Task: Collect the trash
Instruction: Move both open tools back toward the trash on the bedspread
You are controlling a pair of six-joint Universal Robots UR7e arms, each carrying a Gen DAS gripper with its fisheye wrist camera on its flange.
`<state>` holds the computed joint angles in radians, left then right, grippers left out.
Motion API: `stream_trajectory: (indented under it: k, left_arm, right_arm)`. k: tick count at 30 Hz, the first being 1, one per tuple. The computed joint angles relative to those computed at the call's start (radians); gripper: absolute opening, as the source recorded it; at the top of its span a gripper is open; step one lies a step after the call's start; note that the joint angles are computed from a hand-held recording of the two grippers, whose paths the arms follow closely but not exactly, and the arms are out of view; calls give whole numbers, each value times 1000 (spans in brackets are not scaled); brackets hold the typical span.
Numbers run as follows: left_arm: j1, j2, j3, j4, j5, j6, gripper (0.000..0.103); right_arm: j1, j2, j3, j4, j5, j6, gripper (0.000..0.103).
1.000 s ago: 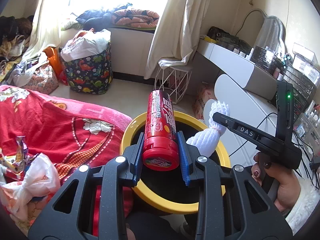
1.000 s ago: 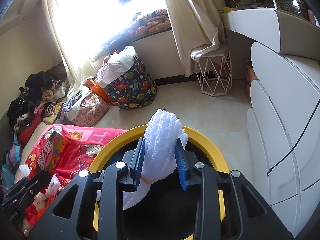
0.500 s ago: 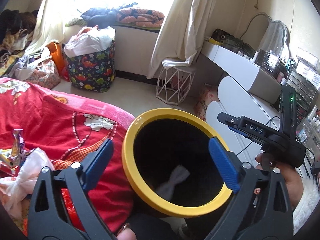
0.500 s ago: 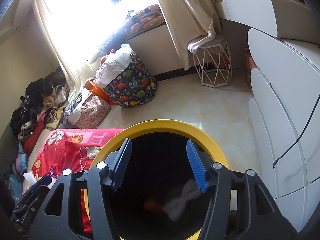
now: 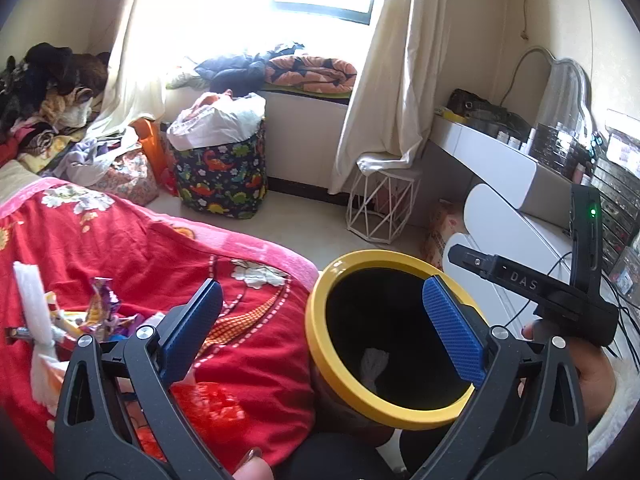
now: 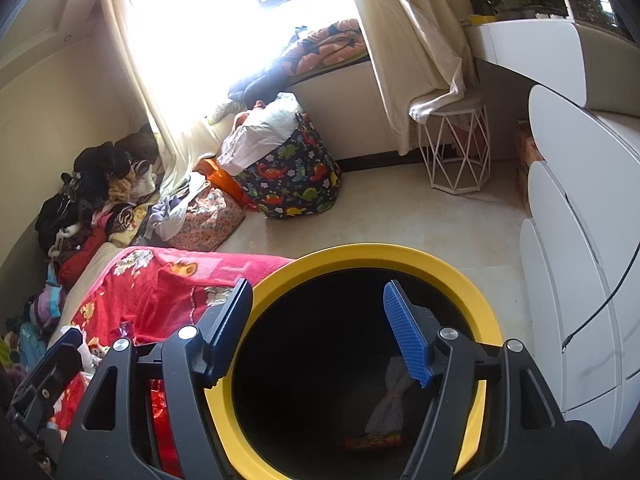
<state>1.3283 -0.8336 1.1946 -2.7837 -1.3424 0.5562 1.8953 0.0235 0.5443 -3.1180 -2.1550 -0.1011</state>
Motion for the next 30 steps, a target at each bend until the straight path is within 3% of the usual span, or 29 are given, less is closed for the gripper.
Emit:
stream_trajectory:
  k: [23, 30]
  left_arm:
    - [38, -65, 23, -112, 43, -14, 92]
    - [54, -77, 14, -129, 54, -21, 92]
  right_arm:
    - [65, 158, -251, 194, 88, -79, 73]
    - [83, 240, -398, 310, 109, -92, 74]
